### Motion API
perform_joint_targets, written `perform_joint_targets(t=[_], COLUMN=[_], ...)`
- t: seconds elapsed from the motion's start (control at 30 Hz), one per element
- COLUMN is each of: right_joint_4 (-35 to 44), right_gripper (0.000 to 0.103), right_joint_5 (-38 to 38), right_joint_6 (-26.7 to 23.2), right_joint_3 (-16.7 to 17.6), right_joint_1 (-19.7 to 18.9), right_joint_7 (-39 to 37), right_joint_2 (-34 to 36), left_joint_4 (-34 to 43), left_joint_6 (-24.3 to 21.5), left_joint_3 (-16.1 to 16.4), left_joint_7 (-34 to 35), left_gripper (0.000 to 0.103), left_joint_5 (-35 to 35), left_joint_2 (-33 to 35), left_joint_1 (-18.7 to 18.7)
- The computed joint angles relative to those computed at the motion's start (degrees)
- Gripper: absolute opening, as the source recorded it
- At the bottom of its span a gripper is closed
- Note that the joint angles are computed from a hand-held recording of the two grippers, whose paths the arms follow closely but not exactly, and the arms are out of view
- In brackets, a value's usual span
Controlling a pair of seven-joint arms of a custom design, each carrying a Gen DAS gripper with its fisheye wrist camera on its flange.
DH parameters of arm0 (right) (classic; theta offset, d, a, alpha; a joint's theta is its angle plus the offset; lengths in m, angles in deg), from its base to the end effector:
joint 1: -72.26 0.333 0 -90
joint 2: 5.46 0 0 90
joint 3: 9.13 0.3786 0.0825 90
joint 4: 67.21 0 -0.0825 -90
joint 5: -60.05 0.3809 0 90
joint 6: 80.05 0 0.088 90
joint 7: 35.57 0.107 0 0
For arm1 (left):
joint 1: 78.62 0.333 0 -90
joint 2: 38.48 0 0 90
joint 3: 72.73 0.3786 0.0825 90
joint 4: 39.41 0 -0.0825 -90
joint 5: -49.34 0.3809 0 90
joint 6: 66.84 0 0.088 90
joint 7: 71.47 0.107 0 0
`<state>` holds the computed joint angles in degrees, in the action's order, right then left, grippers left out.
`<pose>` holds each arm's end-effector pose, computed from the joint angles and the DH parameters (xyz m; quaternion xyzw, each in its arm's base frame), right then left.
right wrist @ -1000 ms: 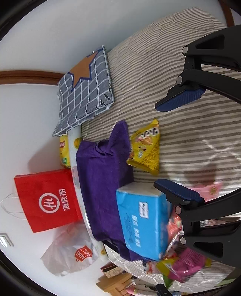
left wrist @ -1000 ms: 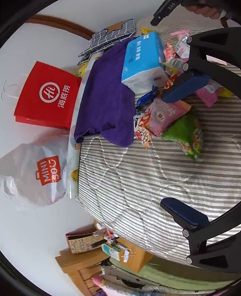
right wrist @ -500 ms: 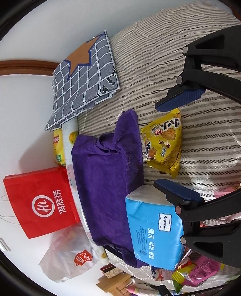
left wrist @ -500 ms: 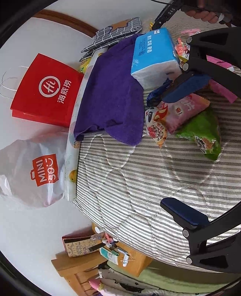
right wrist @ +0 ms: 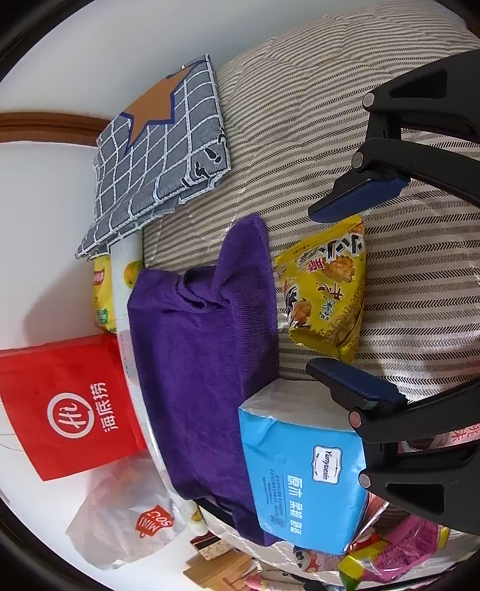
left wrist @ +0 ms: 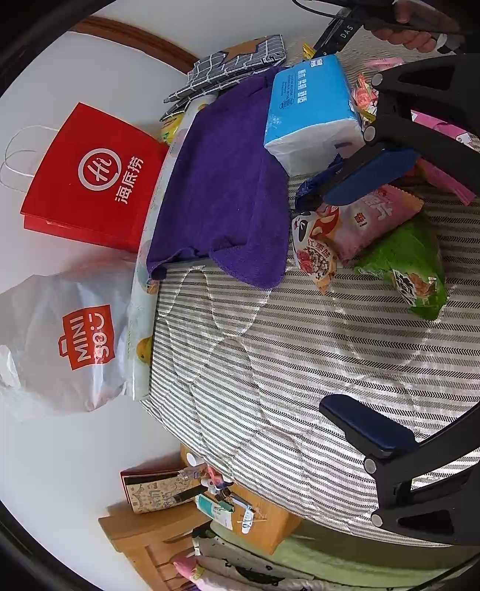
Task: Organize snacks
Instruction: 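Reach the right gripper to the yellow chip bag and close on it, then grasp the pink-and-white panda snack bag with the left gripper while the right lifts the chip bag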
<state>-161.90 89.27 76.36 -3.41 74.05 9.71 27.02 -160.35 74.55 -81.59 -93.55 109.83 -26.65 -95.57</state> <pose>0.7498 0.0653 0.3901 -0.8113 0.5013 -0.1364 0.2680 0.5377 -0.2576 0.3967 -0.8549 0.3940 -0.1990 0.2726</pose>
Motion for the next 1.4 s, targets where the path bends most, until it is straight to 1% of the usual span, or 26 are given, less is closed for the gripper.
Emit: perform_joint_targets(t=[0.4, 0.57, 0.67, 0.73, 0.8, 0.83, 0.97, 1.07, 1.17, 1.23, 1.3, 1.4], right_joint_4=[1.6, 3.0, 2.9, 2.3, 1.9, 1.6, 0.5, -0.6, -2.0, -3.0, -4.0, -5.6], right_gripper=[0.076, 0.076, 0.07, 0.062, 0.059, 0.055, 0.052, 0.052, 0.051, 0.051, 0.051, 0.051], right_joint_5=[0.4, 0.9, 1.7, 1.8, 2.4, 2.6, 3.7, 4.7, 6.3, 7.2, 8.1, 9.3], right_joint_6=[-2.1, -4.9, -5.3, -4.3, -4.3, -4.2, -3.8, -3.2, -2.6, -2.3, -1.9, -1.2], right_joint_3=[0.4, 0.4, 0.6, 0.4, 0.8, 0.8, 1.1, 1.2, 1.6, 1.7, 1.8, 1.6], right_joint_1=[-0.5, -0.9, -1.3, -1.1, -1.6, -1.7, -2.2, -2.5, -3.1, -3.3, -3.6, -3.8], right_joint_7=[-0.1, 0.4, 0.0, -0.4, -1.3, -1.6, -3.0, -4.1, -5.6, -6.6, -7.8, -9.4], right_joint_2=[1.3, 2.0, 1.9, 1.5, 1.2, 1.0, -0.1, -1.0, -2.2, -3.2, -4.1, -5.4], left_joint_4=[0.2, -0.2, -0.8, -0.9, -1.0, -0.9, -0.4, 0.5, 1.7, 2.0, 2.3, 2.5], left_joint_6=[0.5, 0.6, 1.0, 1.5, 2.4, 2.8, 4.0, 5.1, 6.5, 7.7, 10.2, 12.9], left_joint_3=[0.3, 0.3, 0.2, 0.2, 0.2, 0.2, 0.4, 0.6, 0.7, 1.2, 1.7, 2.4], left_joint_7=[0.5, 0.5, 0.9, 0.9, 1.1, 1.1, 1.5, 3.1, 5.9, 6.6, 7.3, 8.1], left_gripper=[0.102, 0.102, 0.102, 0.102, 0.102, 0.102, 0.102, 0.102, 0.099, 0.095, 0.093, 0.085], left_joint_5=[-0.4, -0.3, -0.6, -0.5, -0.6, -0.5, -0.4, -1.4, -3.8, -4.6, -5.6, -7.1], left_joint_2=[0.6, 0.3, 0.1, 0.1, 0.2, 0.2, 0.9, 1.8, 3.2, 3.9, 4.6, 5.4], left_joint_1=[-0.1, 0.0, 0.2, 0.3, 0.5, 0.5, 0.5, 0.7, 1.1, 1.0, 1.4, 1.5])
